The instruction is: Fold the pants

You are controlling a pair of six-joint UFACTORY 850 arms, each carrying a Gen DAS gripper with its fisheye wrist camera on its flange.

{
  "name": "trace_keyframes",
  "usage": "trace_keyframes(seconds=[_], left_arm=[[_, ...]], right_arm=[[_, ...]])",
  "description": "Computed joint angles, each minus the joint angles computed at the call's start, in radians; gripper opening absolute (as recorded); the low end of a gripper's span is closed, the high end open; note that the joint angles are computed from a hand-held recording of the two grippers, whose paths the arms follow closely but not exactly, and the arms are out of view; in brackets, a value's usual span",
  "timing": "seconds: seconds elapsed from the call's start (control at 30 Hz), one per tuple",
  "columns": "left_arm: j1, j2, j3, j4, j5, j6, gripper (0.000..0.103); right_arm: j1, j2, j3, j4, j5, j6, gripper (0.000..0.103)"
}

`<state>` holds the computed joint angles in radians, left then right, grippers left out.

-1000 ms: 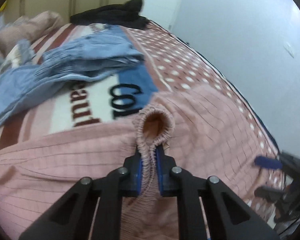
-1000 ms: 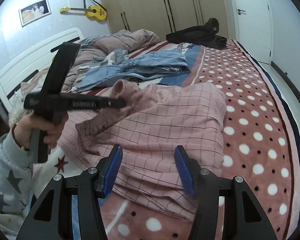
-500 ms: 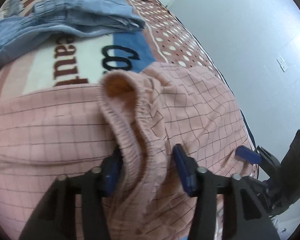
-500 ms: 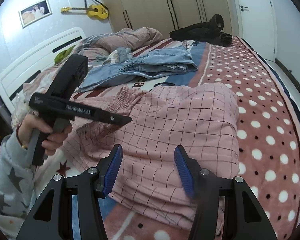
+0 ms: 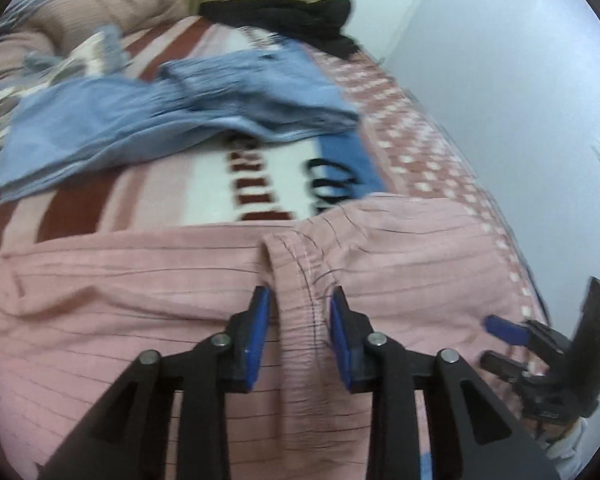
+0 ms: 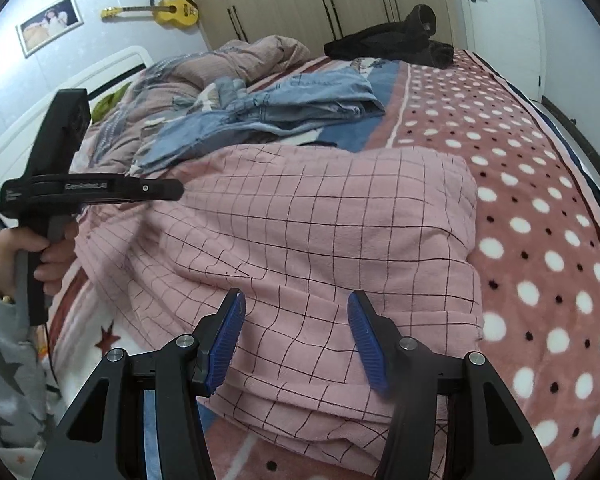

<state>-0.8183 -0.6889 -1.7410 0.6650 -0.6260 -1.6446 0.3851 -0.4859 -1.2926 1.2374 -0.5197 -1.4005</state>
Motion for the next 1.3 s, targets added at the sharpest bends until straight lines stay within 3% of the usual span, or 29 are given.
trace_keyframes(seconds=[0.07, 0.17, 0.37, 0.47, 0.57, 0.67, 0.73, 0.8, 1.03, 1.17, 1.3], left_arm=[[0.008, 0.023, 0.042, -0.005, 0.044, -0.023, 0.036], [-0.008, 0.026, 0.035, 0.029, -0.018, -0.042, 0.05], [-0.025, 0.031, 0.019, 0.053, -0.103, -0.025, 0.054], [-0.034, 0.044, 0.034, 0.075, -0.144, -0.054, 0.063], [-0.049, 0.094, 0.104, 0.136, -0.157, -0.153, 0.072], [-0.069, 0.143, 0.172, 0.189, -0.196, -0.24, 0.075], [-0.083, 0.177, 0.22, 0.222, -0.227, -0.308, 0.077], [-0.101, 0.225, 0.288, 0.253, -0.273, -0.39, 0.086], [-0.15, 0.379, 0.533, 0.23, -0.416, -0.663, 0.087], [-0.164, 0.455, 0.689, 0.243, -0.325, -0.879, 0.087], [-0.157, 0.489, 0.793, 0.328, -0.204, -1.081, 0.087]], right_arm=[[0.004, 0.001, 0.002, -0.007, 0.009, 0.001, 0.049], [0.009, 0.002, -0.005, -0.039, 0.02, 0.031, 0.049], [0.024, 0.028, 0.003, 0.043, -0.011, -0.051, 0.049], [0.049, 0.026, -0.01, 0.044, -0.025, -0.061, 0.049], [0.079, -0.003, -0.038, 0.01, -0.036, -0.037, 0.049], [0.106, -0.054, -0.077, -0.079, -0.039, 0.052, 0.049], [0.124, -0.075, -0.084, -0.136, -0.001, 0.103, 0.05], [0.136, -0.073, -0.08, -0.134, 0.026, 0.098, 0.052], [0.184, -0.08, -0.122, -0.06, -0.051, 0.044, 0.052], [0.227, -0.127, -0.147, -0.159, -0.042, 0.141, 0.056], [0.226, -0.114, -0.122, -0.114, -0.032, 0.11, 0.056]])
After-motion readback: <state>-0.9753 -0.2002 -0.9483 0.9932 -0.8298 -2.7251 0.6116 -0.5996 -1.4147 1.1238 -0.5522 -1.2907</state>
